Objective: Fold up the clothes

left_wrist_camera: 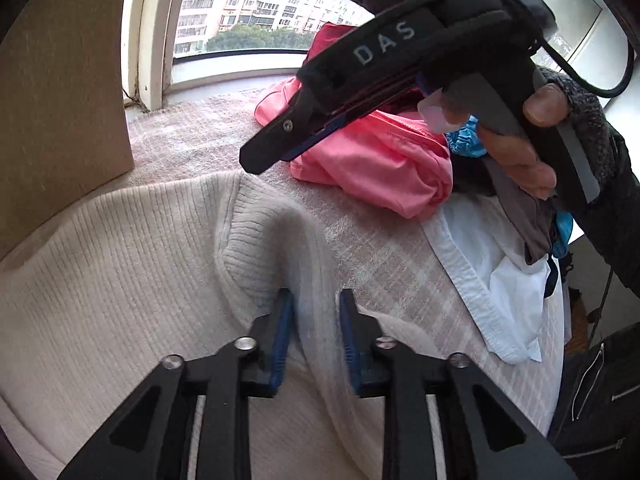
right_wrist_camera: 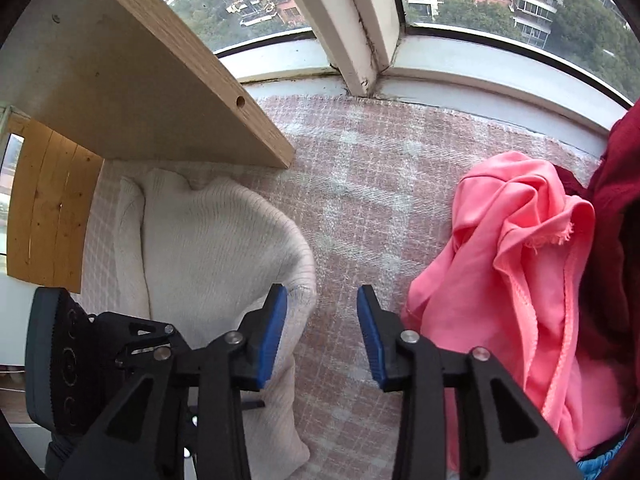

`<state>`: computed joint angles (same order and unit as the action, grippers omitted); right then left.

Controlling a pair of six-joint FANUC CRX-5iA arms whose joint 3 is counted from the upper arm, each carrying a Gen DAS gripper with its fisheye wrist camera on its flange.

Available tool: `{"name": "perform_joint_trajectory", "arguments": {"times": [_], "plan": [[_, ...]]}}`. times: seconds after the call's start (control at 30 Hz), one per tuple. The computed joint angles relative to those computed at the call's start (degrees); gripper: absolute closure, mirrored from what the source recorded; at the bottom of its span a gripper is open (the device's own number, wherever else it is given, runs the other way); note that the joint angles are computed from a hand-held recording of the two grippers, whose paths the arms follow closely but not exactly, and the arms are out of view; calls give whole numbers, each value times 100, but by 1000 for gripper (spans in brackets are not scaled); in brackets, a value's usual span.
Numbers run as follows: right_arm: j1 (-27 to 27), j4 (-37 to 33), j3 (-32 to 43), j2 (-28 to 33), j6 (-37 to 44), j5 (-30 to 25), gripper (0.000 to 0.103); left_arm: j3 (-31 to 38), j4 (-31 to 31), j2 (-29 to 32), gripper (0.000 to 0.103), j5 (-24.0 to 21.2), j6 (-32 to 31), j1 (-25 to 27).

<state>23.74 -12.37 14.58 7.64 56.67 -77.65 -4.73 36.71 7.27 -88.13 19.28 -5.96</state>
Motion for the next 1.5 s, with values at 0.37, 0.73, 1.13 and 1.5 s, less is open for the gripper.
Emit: {"name": "perform_joint_trajectory", "arguments": {"times": [0.37, 0.73, 1.13, 1.5], "plan": [[-130, -1044, 629, 279, 102, -470, 63, -207, 739, -84, 99, -276, 38, 259], [360, -273, 632, 497, 354, -757, 95, -150, 571, -93, 88, -187, 251, 76], [131, -582, 507, 140, 66, -388, 95, 94, 354, 430, 83, -106, 386, -72], [121, -56, 446, 107, 132, -549, 75, 245, -1046, -481, 64, 332, 601, -247]]}}
